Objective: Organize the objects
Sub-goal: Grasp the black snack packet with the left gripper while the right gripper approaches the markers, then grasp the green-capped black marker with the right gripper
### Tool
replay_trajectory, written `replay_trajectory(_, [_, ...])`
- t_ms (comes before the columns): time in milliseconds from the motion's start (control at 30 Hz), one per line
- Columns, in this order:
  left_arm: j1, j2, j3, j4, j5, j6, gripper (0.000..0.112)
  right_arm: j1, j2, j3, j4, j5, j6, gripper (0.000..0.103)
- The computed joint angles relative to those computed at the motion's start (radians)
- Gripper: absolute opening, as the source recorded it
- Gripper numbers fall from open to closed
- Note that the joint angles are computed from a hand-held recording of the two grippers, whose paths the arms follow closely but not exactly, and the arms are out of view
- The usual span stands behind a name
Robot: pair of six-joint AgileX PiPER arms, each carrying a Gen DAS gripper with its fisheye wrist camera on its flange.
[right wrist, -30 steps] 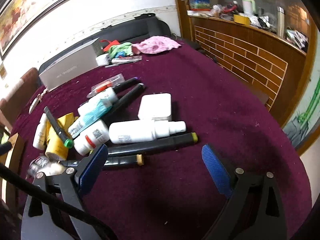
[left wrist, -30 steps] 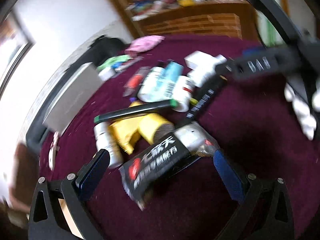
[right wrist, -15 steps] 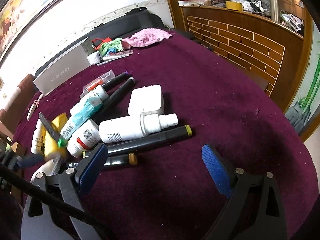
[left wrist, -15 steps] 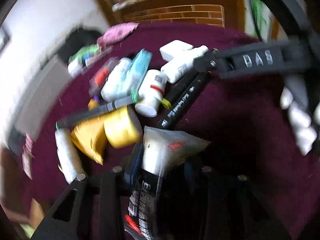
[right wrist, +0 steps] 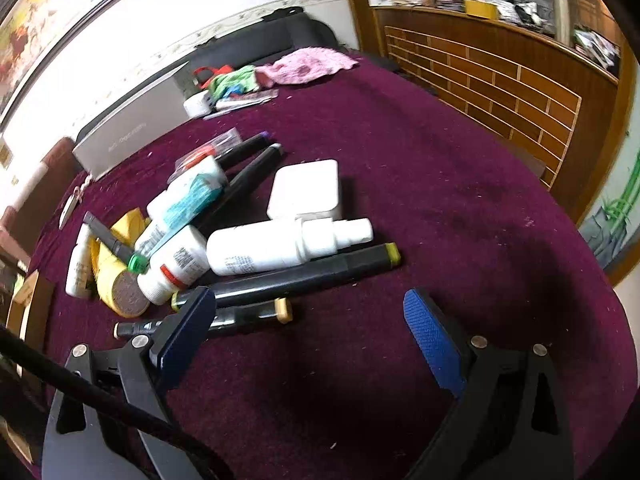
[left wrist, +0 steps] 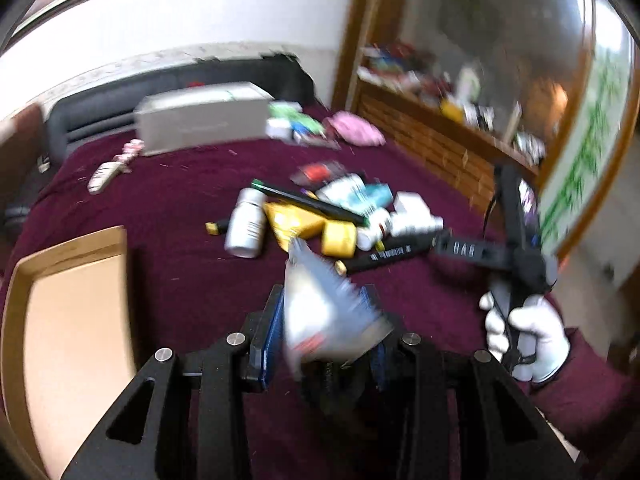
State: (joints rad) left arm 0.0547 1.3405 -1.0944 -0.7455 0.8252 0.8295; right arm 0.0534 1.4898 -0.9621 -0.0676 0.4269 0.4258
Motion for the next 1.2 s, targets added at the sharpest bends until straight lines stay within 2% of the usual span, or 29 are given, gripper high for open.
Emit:
replay_trajectory(100, [0.126, -0.027, 0.021, -0.095, 0.060, 0.082, 0.032, 0.057, -0.049, -0.049, 0.046, 0.074, -0.110, 0.095])
replay_trajectory(200, [0.211, -0.026, 0.044, -0.168, 0.092, 0.154, 0.032, 0.191, -0.078, -0.158, -0.117, 0.135, -0.060, 0.096])
replay_trajectory(267, [0.238, -0.008, 0.051, -0.194, 0.107, 0.174, 0.032, 0.261, -0.006, -0.292, -0.144, 0.200, -0.121, 0.099])
replay_trajectory(400, [0.267, 0.013, 0.092, -0.212, 0.135, 0.204, 0.032, 0.344, 0.179, -0.518, -0.281, 0.330, -0.089, 0.098])
replay_trajectory(500, [0.285, 0.000, 0.115, -0.211, 0.176, 0.278, 0.034, 0.318, 0.277, -0.644, -0.148, 0.399, -0.189, 0.098])
replay_trajectory(567, [0.246, -0.010, 0.108, -0.150, 0.136, 0.306, 0.036, 0.301, 0.327, -0.708, -0.079, 0.440, -0.254, 0.097])
replay_trajectory(633, [0.195, -0.004, 0.096, -0.075, 0.095, 0.323, 0.038, 0.300, 0.389, -0.783, -0.073, 0.489, -0.292, 0.097])
replay_trajectory(733, [0.039, 0.039, 0.068, 0.174, -0.026, 0.225, 0.038, 0.300, 0.458, -0.870, -0.065, 0.549, -0.327, 0.093])
replay_trajectory(833, [-0.052, 0.085, 0.072, 0.331, -0.077, 0.137, 0.038, 0.293, 0.509, -0.932, -0.050, 0.585, -0.355, 0.083])
replay_trajectory(867, [-0.080, 0.101, 0.078, 0.375, -0.094, 0.111, 0.042, 0.287, 0.522, -0.952, -0.034, 0.600, -0.369, 0.077])
replay_trajectory(900, [-0.098, 0.106, 0.093, 0.383, -0.115, 0.112, 0.046, 0.282, 0.541, -0.973, -0.016, 0.615, -0.379, 0.071])
replay_trajectory(1000, [-0.125, 0.105, 0.101, 0.377, -0.122, 0.090, 0.054, 0.277, 0.594, -1.029, -0.009, 0.648, -0.378, 0.062])
replay_trajectory(1067, [-0.135, 0.100, 0.124, 0.378, -0.138, 0.083, 0.070, 0.269, 0.623, -1.059, 0.012, 0.667, -0.387, 0.059])
replay_trajectory(1133, [-0.141, 0.102, 0.138, 0.365, -0.127, 0.110, 0.072, 0.259, 0.630, -1.065, 0.049, 0.665, -0.396, 0.059])
replay_trajectory(1200, [-0.126, 0.095, 0.150, 0.325, -0.108, 0.150, 0.072, 0.254, 0.640, -1.078, 0.077, 0.673, -0.403, 0.051])
